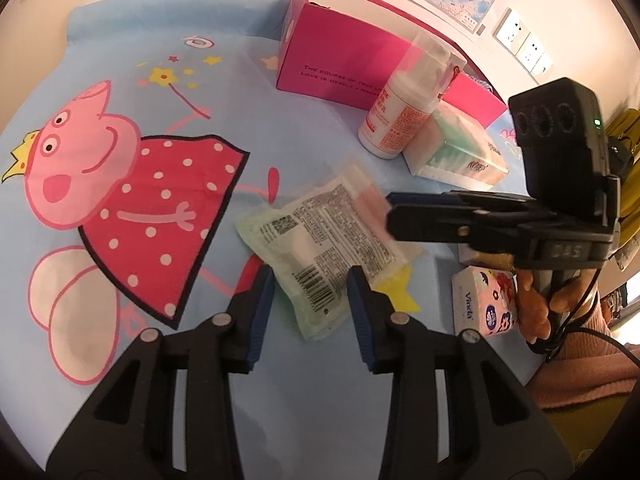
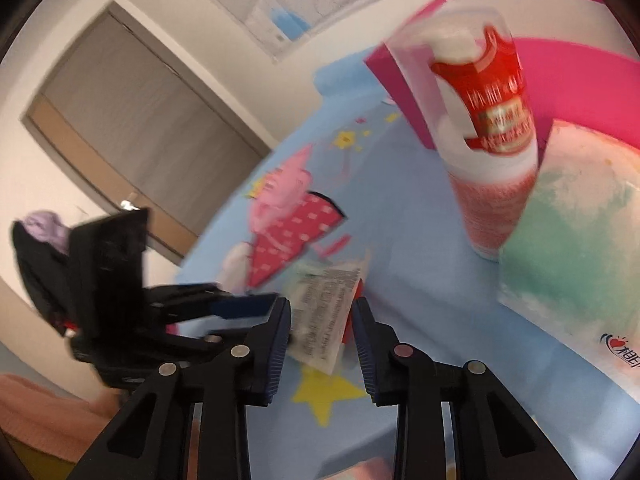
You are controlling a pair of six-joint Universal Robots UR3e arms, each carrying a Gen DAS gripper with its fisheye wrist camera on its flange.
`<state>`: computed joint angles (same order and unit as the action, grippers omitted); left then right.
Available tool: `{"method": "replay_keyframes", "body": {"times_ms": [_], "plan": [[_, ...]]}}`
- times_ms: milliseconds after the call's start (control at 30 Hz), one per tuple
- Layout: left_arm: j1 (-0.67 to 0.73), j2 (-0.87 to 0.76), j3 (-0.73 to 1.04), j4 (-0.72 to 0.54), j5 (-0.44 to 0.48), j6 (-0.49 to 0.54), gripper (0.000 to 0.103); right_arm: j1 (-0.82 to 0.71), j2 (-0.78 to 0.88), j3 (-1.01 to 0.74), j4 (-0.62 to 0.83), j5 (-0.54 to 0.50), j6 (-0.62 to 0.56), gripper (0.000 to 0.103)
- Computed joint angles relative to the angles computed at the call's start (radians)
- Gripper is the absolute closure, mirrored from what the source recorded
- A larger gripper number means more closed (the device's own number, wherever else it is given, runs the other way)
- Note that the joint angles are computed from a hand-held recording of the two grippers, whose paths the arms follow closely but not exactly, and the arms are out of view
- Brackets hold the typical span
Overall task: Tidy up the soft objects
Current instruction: 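Grasp the clear wipes packet with the right gripper, then carry the wipes packet into the pink box and open the right gripper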
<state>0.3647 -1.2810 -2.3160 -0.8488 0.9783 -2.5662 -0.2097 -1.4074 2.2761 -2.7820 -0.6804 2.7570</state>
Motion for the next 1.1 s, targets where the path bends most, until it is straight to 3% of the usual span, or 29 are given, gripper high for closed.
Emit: {"method": "replay_keyframes", "body": {"times_ms": [400, 567, 700, 900, 967, 1100], "plan": [[-0.012, -0.008, -0.001, 0.02, 0.002, -0.011, 0.064, 0.054, 0.019, -0.015, -0.078, -0.113, 0.05, 0.072], [-0.012, -0.028, 0.014, 0.008, -0.025, -0.016, 0.063, 0.08, -0.004, 0.01, -0.156, -0.175, 0.079, 0.087], [-0.013, -0.05, 0.033, -0.01, -0.051, -0.015, 0.063, 0.086, -0.049, 0.051, -0.205, -0.21, 0.076, 0.089], [-0.014, -0.032, 0.053, -0.036, -0.089, -0.018, 0.064, 0.027, -0.121, 0.107, -0.16, -0.136, 0.047, 0.092], [-0.01, -0.007, 0.065, -0.061, -0.112, -0.009, 0.063, -0.012, -0.184, 0.13, -0.097, -0.074, 0.017, 0.092], [-0.018, 0.031, 0.104, -0.088, -0.143, -0.004, 0.063, -0.045, -0.311, 0.158, -0.046, -0.046, -0.006, 0.092]]}}
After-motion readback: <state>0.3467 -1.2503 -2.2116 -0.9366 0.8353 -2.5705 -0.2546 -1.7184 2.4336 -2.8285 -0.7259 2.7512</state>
